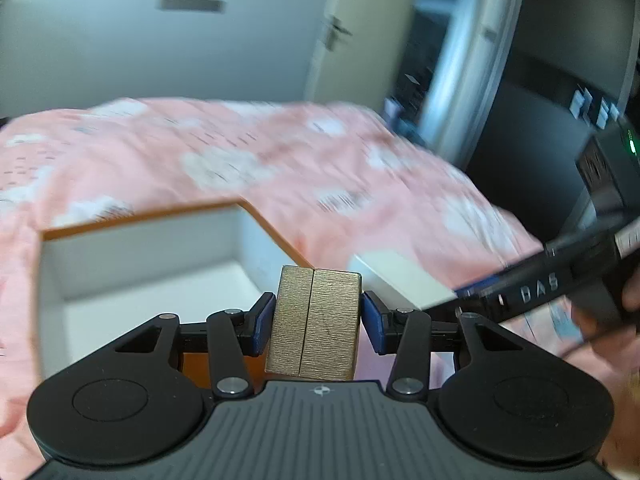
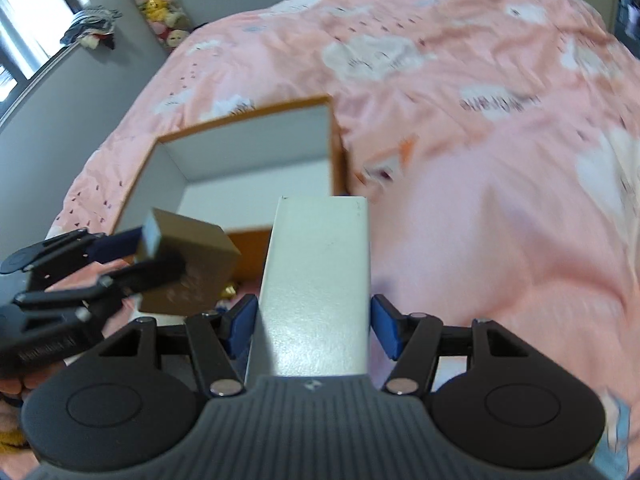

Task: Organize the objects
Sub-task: 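Carry the white box and gold cube over the orange box with both tools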

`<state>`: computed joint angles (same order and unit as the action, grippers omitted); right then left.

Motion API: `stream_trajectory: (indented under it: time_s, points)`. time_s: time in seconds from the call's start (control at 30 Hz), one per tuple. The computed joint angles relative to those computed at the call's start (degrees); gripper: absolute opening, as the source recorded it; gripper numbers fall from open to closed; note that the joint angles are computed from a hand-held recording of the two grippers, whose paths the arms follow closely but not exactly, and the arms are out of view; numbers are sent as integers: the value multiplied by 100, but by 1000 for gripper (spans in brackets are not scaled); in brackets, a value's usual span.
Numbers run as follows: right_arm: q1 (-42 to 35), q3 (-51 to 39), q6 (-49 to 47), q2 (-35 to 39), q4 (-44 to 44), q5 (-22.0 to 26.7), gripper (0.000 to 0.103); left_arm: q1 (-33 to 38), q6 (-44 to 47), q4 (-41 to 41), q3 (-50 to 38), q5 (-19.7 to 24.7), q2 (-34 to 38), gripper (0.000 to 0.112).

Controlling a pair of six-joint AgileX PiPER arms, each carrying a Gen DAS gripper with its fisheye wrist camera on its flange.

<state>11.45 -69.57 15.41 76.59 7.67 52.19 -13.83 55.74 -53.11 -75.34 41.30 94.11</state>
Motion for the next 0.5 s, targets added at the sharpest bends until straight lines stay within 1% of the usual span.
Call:
stream_trajectory:
  time_s: [0.03,0.07,0.1,0.2,0.33,0.43,0.47,0.5]
  points:
    - [102,-273,26,196,-66,18,63,94,-85,22,7,-18,-103,53]
    - [192,-523,51,367,-124,39,63,250,-267,149,-124,68,-143,53]
    - [289,-827,73,581,-186,57,63,320,-444,253,-259,43,-80,53]
    - [525,-1825,106,1302,-331,162,63,470,-781,455,-781,-31,308,53]
    - [778,-3408,168,2528,-629,462,63,583,-1348,967,-1320,-119,763,53]
    - [934,-4815,210,3653,-988,919,63,638,-1910,1504,-1805,-23,1218,53]
    - [976,-5283,224,4048,-1110,1090,63,704,-2058,1671,-1990,86,1343,53]
    - [1011,-5764,227,4427,-1203,1306,63,685,-2184,1846,-2088,50,1480,53]
